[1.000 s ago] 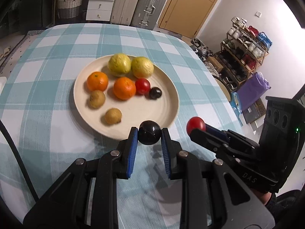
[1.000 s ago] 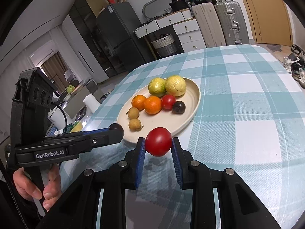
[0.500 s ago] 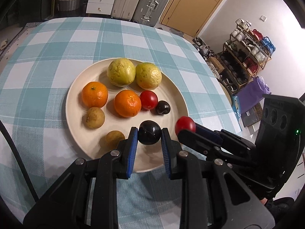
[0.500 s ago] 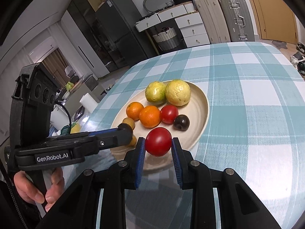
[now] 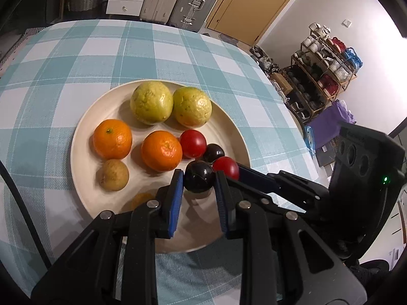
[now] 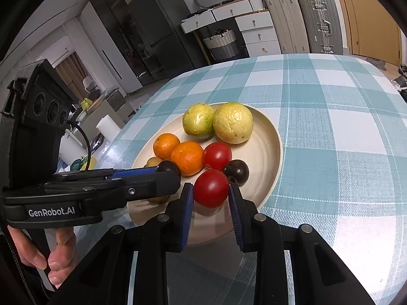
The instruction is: Organize fruits
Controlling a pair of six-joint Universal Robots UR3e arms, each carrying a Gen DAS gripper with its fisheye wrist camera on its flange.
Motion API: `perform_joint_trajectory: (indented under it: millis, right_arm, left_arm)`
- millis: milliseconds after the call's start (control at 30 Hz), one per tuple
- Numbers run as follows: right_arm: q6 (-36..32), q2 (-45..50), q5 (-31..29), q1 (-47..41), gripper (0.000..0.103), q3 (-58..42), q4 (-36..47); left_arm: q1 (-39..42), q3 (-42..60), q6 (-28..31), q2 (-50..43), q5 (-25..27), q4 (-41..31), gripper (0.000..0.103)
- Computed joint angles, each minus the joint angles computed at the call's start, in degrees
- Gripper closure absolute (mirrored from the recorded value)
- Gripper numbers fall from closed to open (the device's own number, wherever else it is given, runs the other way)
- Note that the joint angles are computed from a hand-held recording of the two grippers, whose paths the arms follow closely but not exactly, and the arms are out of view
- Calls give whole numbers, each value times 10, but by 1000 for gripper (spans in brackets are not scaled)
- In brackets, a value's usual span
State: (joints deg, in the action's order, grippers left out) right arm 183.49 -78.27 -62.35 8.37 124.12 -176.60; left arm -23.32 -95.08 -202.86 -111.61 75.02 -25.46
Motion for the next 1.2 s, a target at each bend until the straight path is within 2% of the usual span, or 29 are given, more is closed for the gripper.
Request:
perform_joint_trajectory:
  millis: [133,233,567,633,700,733,833,933,1000,1067,1100,1200]
  right_arm:
    - [1,5,-1,-1,73,-5,-3]
    - [2,-2,-5,-5,57,2,-16]
    - [6,-74,-5,-30,54,68,-54]
    - [6,-91,-8,-30,54,80,-58]
    - [8,-111,-11,-28,52,93,-66]
    - [9,-116,-14,-26,50,96,-68]
    - [15,-133,-35,-14,32,104,-76]
    - [24,-150,-46,-4,31,117,-95]
    - [30,-161,-59,5,26,121,-98]
    - [36,-175,-77,16,16,129,-109]
    - [40,-182,-87,22,16,133,-115]
    - [45,-200,-111,34,11,140,-123]
  left_arm:
    - [9,-9,-12,4,-5,22,81]
    - [15,-18,-17,13,-7,30,80]
    - [11,-66,-27,67,26,36,75]
    - [2,-75,-24,80,44,36,67]
    - [-12,-94,-10,99,63,58,66]
    - [-18,-101,-8,107,70,67,61]
    - [-43,-114,-1,128,109,84,45]
    - [-60,-123,-4,146,139,86,42]
    - [-68,-127,-10,158,155,77,33]
    - [-82,-127,-17,168,187,64,24]
    - [-91,-125,-18,174,207,58,20]
    - [-110,-127,-17,190,240,51,17]
